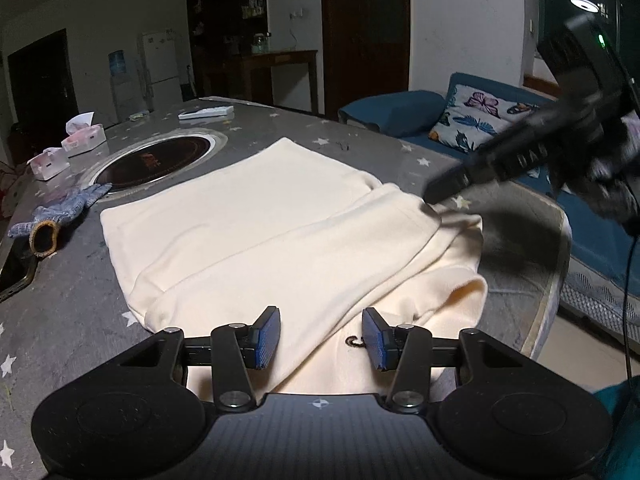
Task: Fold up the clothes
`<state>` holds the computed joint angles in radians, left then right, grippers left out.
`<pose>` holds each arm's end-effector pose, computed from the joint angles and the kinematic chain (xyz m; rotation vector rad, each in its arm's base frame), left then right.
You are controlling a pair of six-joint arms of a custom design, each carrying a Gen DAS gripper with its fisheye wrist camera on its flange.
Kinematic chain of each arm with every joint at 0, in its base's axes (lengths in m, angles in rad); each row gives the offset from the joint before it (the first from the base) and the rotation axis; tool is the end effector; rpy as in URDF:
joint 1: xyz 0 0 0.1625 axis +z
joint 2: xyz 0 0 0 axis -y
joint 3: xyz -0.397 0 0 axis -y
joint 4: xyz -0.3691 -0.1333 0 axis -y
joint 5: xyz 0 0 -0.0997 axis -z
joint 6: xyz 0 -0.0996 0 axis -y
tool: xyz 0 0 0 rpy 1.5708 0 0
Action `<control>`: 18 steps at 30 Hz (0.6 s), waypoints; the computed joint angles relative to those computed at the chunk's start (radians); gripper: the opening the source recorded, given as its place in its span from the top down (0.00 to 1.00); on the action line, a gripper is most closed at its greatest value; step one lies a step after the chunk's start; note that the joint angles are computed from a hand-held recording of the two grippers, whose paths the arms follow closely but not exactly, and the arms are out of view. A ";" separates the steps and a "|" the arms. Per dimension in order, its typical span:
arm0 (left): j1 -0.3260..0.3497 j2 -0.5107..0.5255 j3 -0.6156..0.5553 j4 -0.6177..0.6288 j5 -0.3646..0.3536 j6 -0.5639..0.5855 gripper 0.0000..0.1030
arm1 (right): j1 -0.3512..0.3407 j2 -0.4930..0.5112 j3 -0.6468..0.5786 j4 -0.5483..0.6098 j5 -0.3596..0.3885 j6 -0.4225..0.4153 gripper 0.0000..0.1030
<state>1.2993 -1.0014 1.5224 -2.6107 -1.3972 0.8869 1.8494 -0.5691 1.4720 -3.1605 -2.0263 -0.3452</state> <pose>-0.0345 -0.6852 0.2774 1.4548 2.3407 -0.6244 0.2777 -0.6454 0.0807 0.5774 -2.4747 0.8855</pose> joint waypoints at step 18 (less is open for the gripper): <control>0.009 -0.018 -0.005 0.055 0.004 0.031 0.78 | -0.020 0.125 -0.162 -0.050 -0.031 -0.060 0.97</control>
<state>1.3079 -1.0192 1.5177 -2.5554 -1.3930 0.9181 1.8297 -0.4446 1.3104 -3.2102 -2.0570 -0.4055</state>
